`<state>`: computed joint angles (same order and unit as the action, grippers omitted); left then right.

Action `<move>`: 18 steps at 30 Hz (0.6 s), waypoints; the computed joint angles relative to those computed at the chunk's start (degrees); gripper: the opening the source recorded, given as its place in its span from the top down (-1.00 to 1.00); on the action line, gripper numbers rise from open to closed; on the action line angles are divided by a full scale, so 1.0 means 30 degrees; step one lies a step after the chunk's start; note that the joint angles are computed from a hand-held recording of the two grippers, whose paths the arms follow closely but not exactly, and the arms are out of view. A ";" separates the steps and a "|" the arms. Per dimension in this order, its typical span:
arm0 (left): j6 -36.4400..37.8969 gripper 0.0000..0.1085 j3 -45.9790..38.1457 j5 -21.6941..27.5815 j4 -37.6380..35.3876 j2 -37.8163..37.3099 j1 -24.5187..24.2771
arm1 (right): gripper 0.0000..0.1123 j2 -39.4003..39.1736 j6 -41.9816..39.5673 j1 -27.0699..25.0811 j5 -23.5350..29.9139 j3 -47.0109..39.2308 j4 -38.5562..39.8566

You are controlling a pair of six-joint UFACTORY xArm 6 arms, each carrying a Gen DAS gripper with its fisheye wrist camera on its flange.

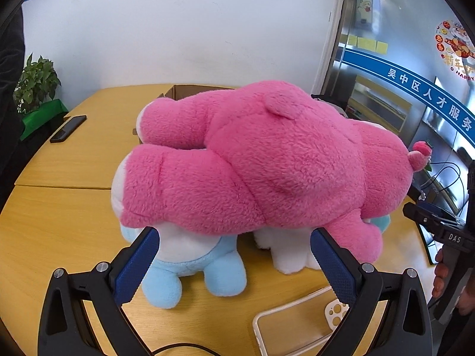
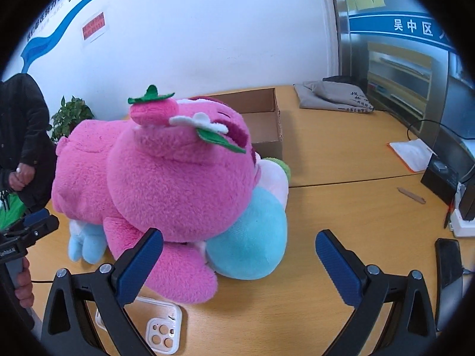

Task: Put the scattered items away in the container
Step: 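Move both tools toward the pink bear lying on the plush pile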

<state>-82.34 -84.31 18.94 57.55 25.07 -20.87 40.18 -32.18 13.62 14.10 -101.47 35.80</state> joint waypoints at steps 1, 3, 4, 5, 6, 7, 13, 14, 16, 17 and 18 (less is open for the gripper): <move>-0.0022 -0.89 0.0047 -0.0042 0.0037 -0.0036 0.0021 | -0.83 0.0025 0.0250 0.0035 -0.0181 0.0025 -0.0325; -0.0008 -0.89 0.0129 -0.0058 0.0051 -0.0088 0.0040 | -0.83 -0.0014 0.0604 0.0111 -0.0587 0.0176 -0.0857; 0.0007 -0.90 0.0179 -0.0014 0.0053 -0.0120 0.0030 | -0.83 -0.0023 0.0592 0.0153 -0.0697 0.0213 -0.0985; -0.0014 -0.89 0.0216 -0.0029 0.0092 -0.0142 0.0036 | -0.83 -0.0023 0.0611 0.0182 -0.0725 0.0233 -0.1088; -0.0045 -0.89 0.0251 -0.0055 0.0140 -0.0161 0.0046 | -0.83 -0.0021 0.0633 0.0211 -0.0751 0.0248 -0.1194; -0.0029 -0.89 0.0249 -0.0108 0.0162 -0.0148 0.0054 | -0.83 -0.0019 0.0656 0.0239 -0.0776 0.0263 -0.1301; -0.0096 -0.89 0.0155 -0.0248 0.0400 -0.0081 0.0031 | -0.83 -0.0002 0.0782 0.0364 -0.0811 0.0250 -0.1646; -0.0109 -0.89 0.0146 -0.0346 0.0441 -0.0063 0.0045 | -0.83 -0.0007 0.0666 0.0387 -0.0794 0.0223 -0.1526; -0.0056 -0.90 0.0085 -0.0388 0.0442 -0.0008 0.0032 | -0.83 -0.0032 0.0248 0.0448 -0.0789 0.0206 -0.1181; -0.0034 -0.89 0.0049 -0.0392 0.0445 0.0021 0.0025 | -0.83 -0.0029 0.0303 0.0470 -0.0833 0.0206 -0.1249; -0.0021 -0.89 0.0013 -0.0404 0.0446 0.0051 0.0031 | -0.83 -0.0019 0.0395 0.0491 -0.0857 0.0188 -0.1344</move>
<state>-82.40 -84.28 17.72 58.89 25.22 -20.77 40.12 -30.99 15.09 11.52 -100.91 31.77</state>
